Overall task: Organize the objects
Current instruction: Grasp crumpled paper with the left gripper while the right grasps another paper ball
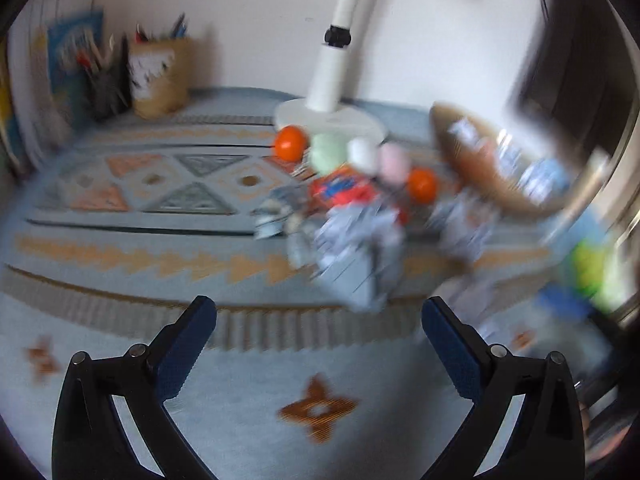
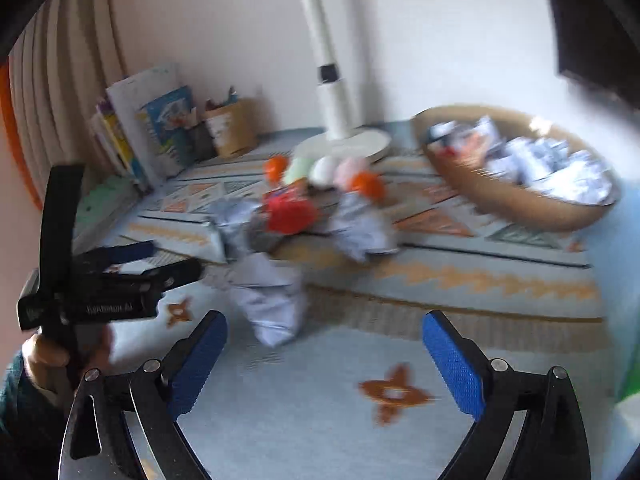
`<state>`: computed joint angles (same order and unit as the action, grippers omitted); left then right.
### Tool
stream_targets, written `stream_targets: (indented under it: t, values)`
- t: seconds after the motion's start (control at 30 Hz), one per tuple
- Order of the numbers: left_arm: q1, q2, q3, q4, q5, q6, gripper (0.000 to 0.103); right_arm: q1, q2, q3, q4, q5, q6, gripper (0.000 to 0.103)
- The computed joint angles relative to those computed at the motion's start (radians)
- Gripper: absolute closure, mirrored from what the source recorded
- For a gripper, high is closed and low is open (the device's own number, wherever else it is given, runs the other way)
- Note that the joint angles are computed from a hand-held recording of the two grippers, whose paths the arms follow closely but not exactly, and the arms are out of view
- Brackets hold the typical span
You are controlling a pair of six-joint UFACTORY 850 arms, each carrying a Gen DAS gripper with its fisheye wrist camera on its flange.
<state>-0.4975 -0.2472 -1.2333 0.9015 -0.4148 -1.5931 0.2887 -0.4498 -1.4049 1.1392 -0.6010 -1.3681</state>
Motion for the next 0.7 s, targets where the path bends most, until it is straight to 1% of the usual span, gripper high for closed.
stream_targets:
  t: [0.03, 0.1, 0.13, 0.17, 0.2, 0.23, 0.27, 0.3, 0.33, 0.37, 0.4, 0.43, 0.47, 0.5, 0.57, 0.6, 0.7]
  values:
    - [0.017, -0.002, -0.002, -0.023, 0.047, -0.004, 0.001, 0.016, -0.006, -0.010, -0.038, 0.005, 0.028, 0.005]
    - [0.034, -0.029, -0.035, -0.116, 0.076, 0.095, 0.001, 0.053, -0.010, -0.014, -0.117, 0.052, 0.067, 0.005]
    - [0.034, -0.056, -0.068, -0.172, 0.065, 0.179, 0.001, 0.073, -0.016, -0.020, -0.170, 0.083, 0.104, 0.005]
    - [0.032, -0.084, -0.104, -0.214, 0.040, 0.251, 0.002, 0.085, -0.027, -0.034, -0.216, 0.093, 0.144, 0.005]
    - [0.031, -0.107, -0.131, -0.241, 0.024, 0.297, 0.003, 0.094, -0.050, -0.061, -0.268, 0.077, 0.200, 0.007]
    - [0.033, -0.133, -0.160, -0.302, 0.022, 0.375, 0.011, 0.095, -0.066, -0.082, -0.281, 0.059, 0.225, 0.008]
    - [0.037, -0.149, -0.174, -0.358, 0.035, 0.432, 0.022, 0.094, -0.083, -0.103, -0.286, 0.036, 0.247, 0.013]
    - [0.036, -0.163, -0.181, -0.375, 0.051, 0.448, 0.023, 0.094, -0.100, -0.124, -0.299, 0.016, 0.275, 0.020]
    - [0.032, -0.166, -0.186, -0.349, 0.040, 0.424, 0.024, 0.093, -0.113, -0.141, -0.306, 0.000, 0.295, 0.023]
    - [0.023, -0.168, -0.191, -0.310, 0.026, 0.398, 0.030, 0.091, -0.123, -0.153, -0.310, -0.013, 0.309, 0.028]
    - [0.022, -0.162, -0.182, -0.286, 0.037, 0.380, 0.035, 0.090, -0.128, -0.158, -0.304, -0.021, 0.310, 0.031]
    - [0.020, -0.158, -0.175, -0.270, 0.043, 0.362, 0.045, 0.089, -0.125, -0.154, -0.295, -0.015, 0.299, 0.035]
    - [0.018, -0.154, -0.168, -0.260, 0.042, 0.345, 0.047, 0.090, -0.120, -0.148, -0.281, -0.011, 0.281, 0.049]
    - [0.023, -0.147, -0.159, -0.244, 0.054, 0.326, 0.050, 0.091, -0.117, -0.144, -0.276, -0.008, 0.266, 0.052]
    - [0.021, -0.125, -0.130, -0.163, 0.069, 0.228, 0.052, 0.097, -0.108, -0.132, -0.285, 0.025, 0.262, 0.055]
    - [0.020, -0.117, -0.118, -0.141, 0.070, 0.193, 0.052, 0.096, -0.094, -0.112, -0.251, 0.048, 0.225, 0.055]
    - [0.009, -0.074, -0.065, -0.041, 0.076, 0.063, 0.052, 0.074, -0.078, -0.098, -0.158, 0.036, 0.149, 0.056]
